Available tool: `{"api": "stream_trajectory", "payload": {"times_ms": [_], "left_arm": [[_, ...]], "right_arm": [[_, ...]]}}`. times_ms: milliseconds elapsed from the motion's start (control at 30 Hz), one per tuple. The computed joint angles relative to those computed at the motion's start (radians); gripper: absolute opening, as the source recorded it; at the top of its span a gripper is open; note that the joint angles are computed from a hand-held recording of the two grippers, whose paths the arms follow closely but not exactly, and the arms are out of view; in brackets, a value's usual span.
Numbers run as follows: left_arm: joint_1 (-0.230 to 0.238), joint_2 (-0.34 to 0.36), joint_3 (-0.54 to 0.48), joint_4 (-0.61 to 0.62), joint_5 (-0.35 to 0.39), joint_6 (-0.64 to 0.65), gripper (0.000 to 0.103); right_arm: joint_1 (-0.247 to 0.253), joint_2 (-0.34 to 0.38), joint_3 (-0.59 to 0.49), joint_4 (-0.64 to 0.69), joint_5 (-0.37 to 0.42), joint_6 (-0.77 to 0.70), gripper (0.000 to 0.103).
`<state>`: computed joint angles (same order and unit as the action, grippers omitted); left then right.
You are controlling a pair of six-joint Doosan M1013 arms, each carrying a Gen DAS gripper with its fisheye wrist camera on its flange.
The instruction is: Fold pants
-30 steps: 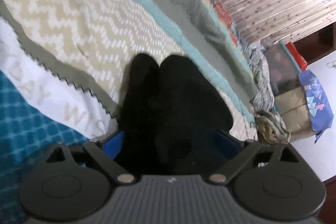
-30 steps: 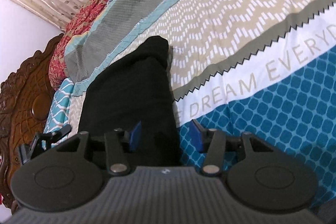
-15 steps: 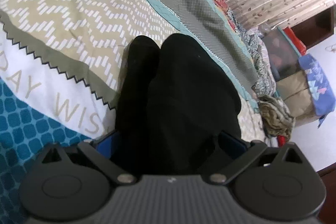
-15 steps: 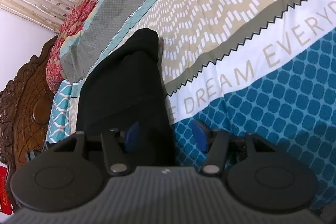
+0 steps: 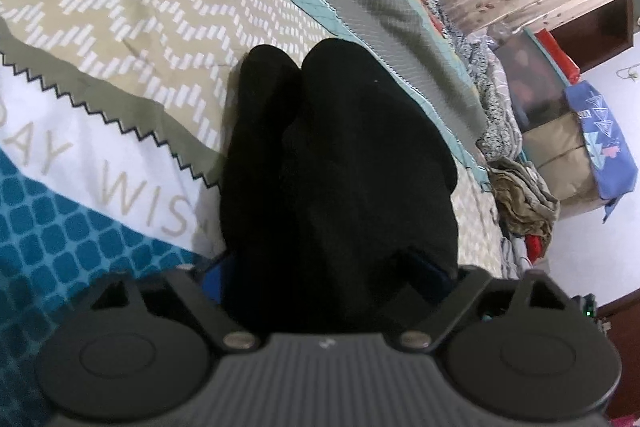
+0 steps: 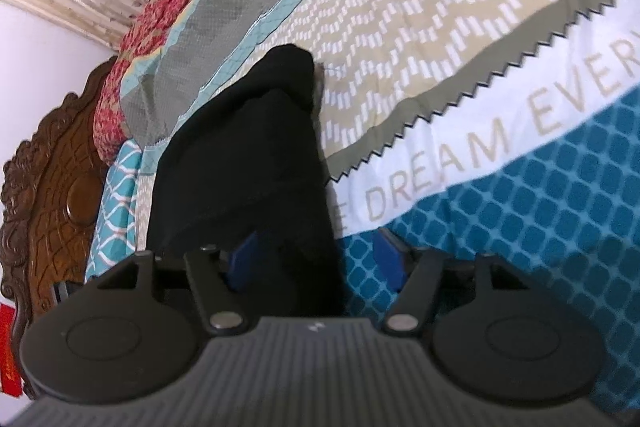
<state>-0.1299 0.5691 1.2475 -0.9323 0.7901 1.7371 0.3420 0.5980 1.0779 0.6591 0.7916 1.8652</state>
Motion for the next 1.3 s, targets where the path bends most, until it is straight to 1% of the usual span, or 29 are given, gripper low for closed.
{"api": "stream_trajectory", "payload": {"times_ms": [33, 100, 133, 167, 200, 233, 267, 300, 333, 400, 500, 533, 567, 667, 800, 833, 867, 900, 967, 1000, 1033, 1067, 1100, 1133, 1167, 1200, 1233, 1267, 1300], "left_arm": [[-0.002, -0.002, 0.004, 0.003, -0.007, -0.006, 0.075], [-0.005, -0.009, 0.018, 0.001, -0.028, -0.019, 0.06], [-0.005, -0.014, 0.028, -0.008, -0.041, -0.024, 0.055], [-0.004, -0.018, 0.039, -0.024, -0.053, -0.022, 0.047], [-0.004, -0.024, 0.052, -0.048, -0.068, -0.018, 0.042], [-0.005, -0.029, 0.06, -0.057, -0.082, -0.019, 0.041], [-0.008, -0.034, 0.063, -0.055, -0.093, -0.018, 0.037], [-0.013, -0.043, 0.066, -0.043, -0.114, -0.004, 0.036], [-0.018, -0.05, 0.065, -0.038, -0.129, 0.02, 0.035], [-0.023, -0.056, 0.055, -0.077, -0.144, 0.094, 0.035], [-0.033, -0.04, -0.001, -0.126, -0.146, 0.164, 0.035], [-0.037, -0.029, -0.03, -0.129, -0.143, 0.179, 0.035], [-0.043, -0.018, -0.058, -0.126, -0.141, 0.188, 0.035], [-0.053, 0.026, -0.143, -0.151, -0.132, 0.255, 0.035], [-0.067, 0.091, -0.226, -0.193, -0.117, 0.326, 0.035], [-0.069, 0.102, -0.236, -0.188, -0.113, 0.326, 0.035], [-0.071, 0.115, -0.246, -0.169, -0.104, 0.302, 0.035], [-0.073, 0.131, -0.262, -0.122, -0.086, 0.236, 0.035], [-0.078, 0.15, -0.275, -0.025, -0.054, 0.127, 0.035], [-0.082, 0.156, -0.276, 0.047, -0.034, 0.059, 0.039], [-0.085, 0.156, -0.271, 0.102, -0.026, 0.006, 0.044], [-0.084, 0.152, -0.257, 0.115, -0.031, -0.015, 0.051], [-0.078, 0.146, -0.239, 0.087, -0.036, -0.012, 0.058], [-0.073, 0.145, -0.236, 0.071, -0.028, -0.018, 0.063], [-0.069, 0.144, -0.241, 0.088, -0.017, -0.055, 0.079], [-0.067, 0.142, -0.244, 0.12, -0.018, -0.094, 0.083], [-0.062, 0.138, -0.243, 0.126, -0.025, -0.095, 0.083], [-0.057, 0.136, -0.244, 0.121, -0.032, -0.087, 0.084], [-0.052, 0.135, -0.246, 0.113, -0.038, -0.087, 0.087]], "right_arm": [[0.001, 0.013, -0.019, 0.006, 0.016, -0.011, 0.066], [0.006, 0.044, -0.065, 0.016, 0.053, -0.026, 0.067], [0.009, 0.063, -0.093, 0.02, 0.07, -0.039, 0.068], [0.012, 0.079, -0.114, 0.031, 0.079, -0.061, 0.068], [0.014, 0.094, -0.138, 0.038, 0.092, -0.079, 0.067], [0.018, 0.108, -0.164, 0.04, 0.105, -0.09, 0.055], [0.02, 0.123, -0.192, 0.054, 0.127, -0.109, 0.034], [0.028, 0.129, -0.213, 0.021, 0.134, -0.107, 0.034], [0.04, 0.125, -0.224, -0.033, 0.124, -0.132, 0.032], [0.056, 0.1, -0.206, -0.083, 0.064, -0.228, 0.028], [0.061, 0.055, -0.158, -0.12, -0.064, -0.298, 0.022], [0.059, 0.044, -0.146, -0.13, -0.105, -0.309, 0.017], [0.056, 0.035, -0.138, -0.144, -0.14, -0.309, 0.016], [0.044, 0.014, -0.112, -0.174, -0.218, -0.301, 0.015], [0.046, -0.001, -0.082, -0.323, -0.316, -0.198, 0.015], [0.048, -0.001, -0.073, -0.356, -0.328, -0.164, 0.015], [0.047, 0.006, -0.079, -0.387, -0.314, -0.124, 0.015], [0.047, 0.014, -0.084, -0.405, -0.288, -0.091, 0.015], [0.038, 0.029, -0.091, -0.38, -0.219, -0.081, 0.015], [0.036, 0.035, -0.089, -0.361, -0.191, -0.091, 0.015], [0.034, 0.038, -0.084, -0.342, -0.17, -0.106, 0.016], [0.031, 0.041, -0.079, -0.315, -0.15, -0.126, 0.021], [0.024, 0.039, -0.07, -0.269, -0.144, -0.157, 0.024], [0.016, 0.037, -0.062, -0.219, -0.144, -0.182, 0.033], [0.006, 0.034, -0.054, -0.168, -0.144, -0.2, 0.05], [-0.003, 0.032, -0.047, -0.134, -0.159, -0.204, 0.059], [-0.012, 0.022, -0.029, -0.09, -0.188, -0.213, 0.071], [-0.022, 0.017, -0.015, -0.051, -0.219, -0.206, 0.077], [-0.033, 0.013, -0.007, -0.015, -0.232, -0.197, 0.078]]}}
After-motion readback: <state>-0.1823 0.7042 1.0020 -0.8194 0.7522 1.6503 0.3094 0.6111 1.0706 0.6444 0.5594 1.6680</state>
